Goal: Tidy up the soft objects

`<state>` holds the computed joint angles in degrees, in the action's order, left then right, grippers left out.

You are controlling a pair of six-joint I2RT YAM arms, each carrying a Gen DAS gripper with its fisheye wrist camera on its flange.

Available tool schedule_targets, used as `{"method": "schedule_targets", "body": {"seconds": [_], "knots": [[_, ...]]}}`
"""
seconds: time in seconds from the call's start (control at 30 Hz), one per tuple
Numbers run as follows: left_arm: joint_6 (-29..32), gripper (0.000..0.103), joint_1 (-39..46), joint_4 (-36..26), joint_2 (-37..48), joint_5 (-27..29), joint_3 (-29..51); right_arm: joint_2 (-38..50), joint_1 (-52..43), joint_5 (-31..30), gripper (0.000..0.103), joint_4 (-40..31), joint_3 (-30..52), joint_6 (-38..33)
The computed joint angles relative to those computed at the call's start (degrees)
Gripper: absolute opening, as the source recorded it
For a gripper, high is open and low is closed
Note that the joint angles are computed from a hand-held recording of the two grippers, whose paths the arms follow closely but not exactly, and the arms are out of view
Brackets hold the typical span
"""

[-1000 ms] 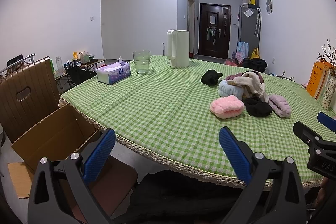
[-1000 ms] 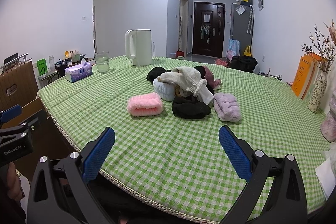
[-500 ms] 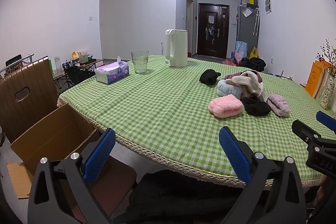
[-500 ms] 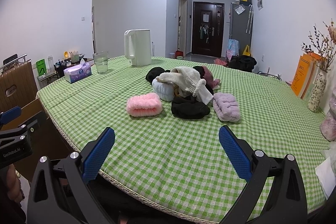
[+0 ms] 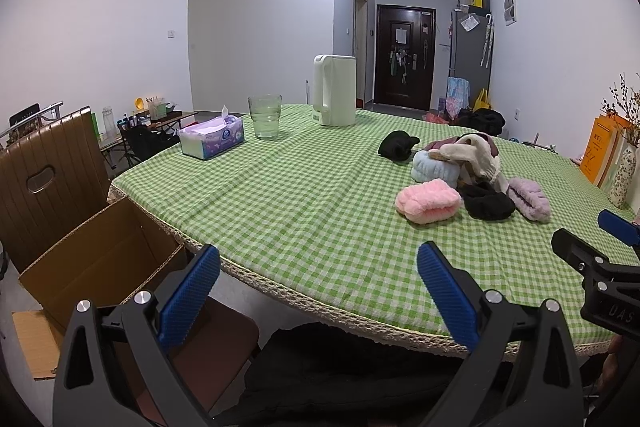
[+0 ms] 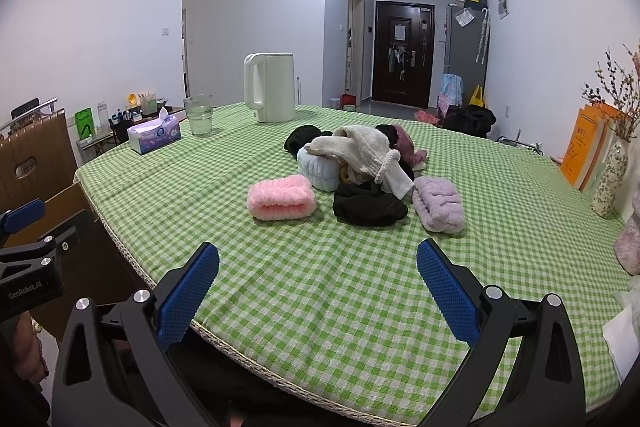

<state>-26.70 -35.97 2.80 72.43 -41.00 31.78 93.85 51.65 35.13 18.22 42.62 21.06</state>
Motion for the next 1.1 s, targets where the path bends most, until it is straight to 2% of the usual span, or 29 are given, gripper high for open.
{"method": "schedule_targets", "body": {"seconds": [0.47, 1.1], "knots": [[-0.02, 0.096, 0.05, 0.15, 0.16, 0.29, -0.06, 0.17, 0.26, 2.17, 0.095, -0.25, -0.06, -0.01], [0.0, 0.096, -0.94, 1.6, 2.28, -0.44, -0.23, 0.06, -0.35, 1.25, 0.095, 0.51, -0.9, 1.03]]}}
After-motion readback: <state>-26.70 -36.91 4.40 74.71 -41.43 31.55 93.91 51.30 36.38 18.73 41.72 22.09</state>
